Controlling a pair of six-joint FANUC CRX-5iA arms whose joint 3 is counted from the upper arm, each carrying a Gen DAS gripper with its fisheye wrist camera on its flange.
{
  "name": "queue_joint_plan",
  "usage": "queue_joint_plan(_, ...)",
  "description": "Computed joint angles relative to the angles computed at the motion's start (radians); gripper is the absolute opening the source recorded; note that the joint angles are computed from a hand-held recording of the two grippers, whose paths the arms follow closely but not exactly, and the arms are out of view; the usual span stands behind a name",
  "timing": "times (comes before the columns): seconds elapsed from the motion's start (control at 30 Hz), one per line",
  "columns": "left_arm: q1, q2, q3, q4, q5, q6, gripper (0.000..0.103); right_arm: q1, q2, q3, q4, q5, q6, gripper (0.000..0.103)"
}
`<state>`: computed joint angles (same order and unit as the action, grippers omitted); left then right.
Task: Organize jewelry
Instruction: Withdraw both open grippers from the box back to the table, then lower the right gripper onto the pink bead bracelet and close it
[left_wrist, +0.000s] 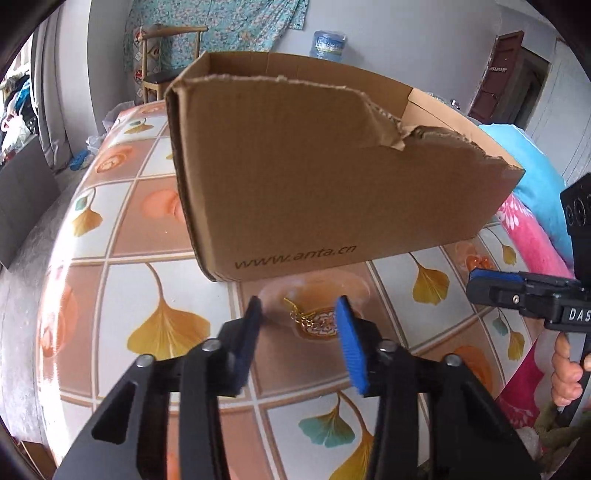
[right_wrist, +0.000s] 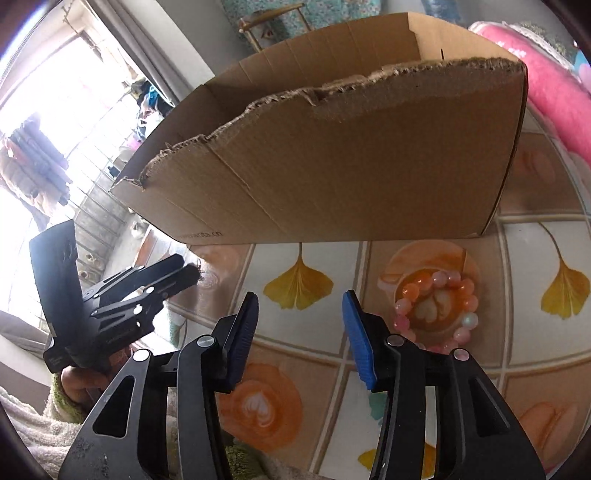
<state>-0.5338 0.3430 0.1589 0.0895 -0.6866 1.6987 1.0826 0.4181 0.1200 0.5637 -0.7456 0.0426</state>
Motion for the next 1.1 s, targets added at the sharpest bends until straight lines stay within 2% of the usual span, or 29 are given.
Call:
queue_joint_plan(0.1, 0.008, 0.016, 0.007, 0.047, 0.003, -0.029, 0.027, -0.003, -0.010, -0.020, 0.002, 0.014, -0.016, 0.045)
queue_joint_plan(0.17, 0.004, 0.029, 0.031, 0.026, -0.012, -0.007, 0.022, -0.004, -0.023, -0.040, 0.012, 0.024, -0.033, 0.045)
queue_joint_plan(0.27, -0.012, 0.042, 0.073, -0.041, -0.049, 0.049, 0.017, -0.002, -0.040, -0.071, 0.042, 0.041, -0.066, 0.045)
queue_joint_plan(0.37, -0.024, 0.047, 0.095, -0.087, -0.073, 0.092, 0.017, 0.004, -0.057, -0.097, 0.075, 0.044, -0.097, 0.045)
queue_joint_plan(0.57, -0.086, 0.071, 0.169, -0.255, -0.135, 0.216, 0.016, 0.012, -0.056, -0.103, 0.121, 0.038, -0.143, 0.045)
queue_joint_plan(0.67, -0.123, 0.078, 0.201, -0.367, -0.166, 0.266, 0.011, 0.020, -0.068, -0.122, 0.152, 0.025, -0.174, 0.045)
queue_joint_plan(0.7, -0.131, 0.078, 0.201, -0.384, -0.164, 0.272, 0.006, 0.022, -0.078, -0.136, 0.159, 0.024, -0.185, 0.045)
queue_joint_plan(0.8, -0.154, 0.080, 0.208, -0.433, -0.166, 0.284, 0.002, 0.034, -0.088, -0.143, 0.169, -0.009, -0.200, 0.045)
queue_joint_plan(0.9, -0.153, 0.068, 0.189, -0.427, -0.149, 0.267, 0.002, 0.048, -0.094, -0.139, 0.168, -0.066, -0.199, 0.045)
queue_joint_plan(1.1, -0.126, 0.001, 0.081, -0.335, -0.073, 0.208, 0.002, 0.064, -0.071, -0.082, 0.124, -0.176, -0.114, 0.045)
